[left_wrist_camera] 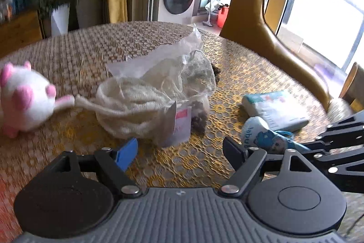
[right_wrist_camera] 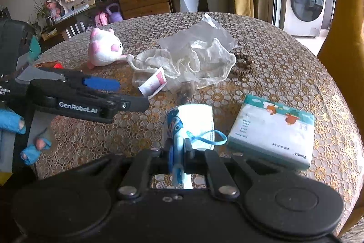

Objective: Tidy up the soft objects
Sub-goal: 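Carry the sachet and the mask toward the red tin box with both grippers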

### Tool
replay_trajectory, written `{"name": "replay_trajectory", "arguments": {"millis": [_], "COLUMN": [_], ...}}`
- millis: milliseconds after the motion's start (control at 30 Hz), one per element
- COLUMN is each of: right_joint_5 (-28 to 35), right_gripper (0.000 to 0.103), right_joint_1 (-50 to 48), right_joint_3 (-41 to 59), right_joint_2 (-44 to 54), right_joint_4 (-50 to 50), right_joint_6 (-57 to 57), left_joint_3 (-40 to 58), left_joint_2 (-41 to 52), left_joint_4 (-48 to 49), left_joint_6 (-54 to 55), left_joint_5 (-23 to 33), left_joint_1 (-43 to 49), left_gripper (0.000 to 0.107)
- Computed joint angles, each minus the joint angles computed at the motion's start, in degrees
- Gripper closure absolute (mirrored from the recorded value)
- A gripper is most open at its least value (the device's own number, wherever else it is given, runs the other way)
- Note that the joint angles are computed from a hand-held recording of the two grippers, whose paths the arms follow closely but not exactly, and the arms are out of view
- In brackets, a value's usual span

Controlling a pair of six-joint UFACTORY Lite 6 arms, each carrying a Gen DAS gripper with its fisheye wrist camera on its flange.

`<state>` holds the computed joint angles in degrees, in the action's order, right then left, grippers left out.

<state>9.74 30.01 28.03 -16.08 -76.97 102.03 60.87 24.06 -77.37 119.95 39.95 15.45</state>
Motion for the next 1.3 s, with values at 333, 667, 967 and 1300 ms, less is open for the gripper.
{"name": "replay_trajectory", "arguments": {"millis": [333,667,967,1300], "right_joint_5": [-4.49,-5.0,-4.01,-1.67], "right_gripper": [0.096,0.095,0.096,0.096], "right_joint_1": [-4.86,-5.22,-4.04,-1.56], "right_joint_3": [-0.48,0.06,1.31,2.5], "right_joint_2": [3.18,4.42,5.62,4.21], "right_joint_4": [-24.5,-31.29,-19.93,-4.93], "right_joint_6": [22.6,29.38,18.83,6.9], "left_joint_3": [-6.92,-3.13,0.55,7.9], "left_joint_2": [-0.47,3.19,4.33,6.1], "left_joint_4": [-28.7,-29.06,-20.46,-4.05], "left_joint_6": [33.01,31.52,20.85,-2.1], "left_joint_5": [-9.39,-10.08,-7.99,-0.18], "left_joint_1": [-8.56,-9.15,-6.73,0.08], "left_gripper": [0.031,0.079,0.1,0.101]}}
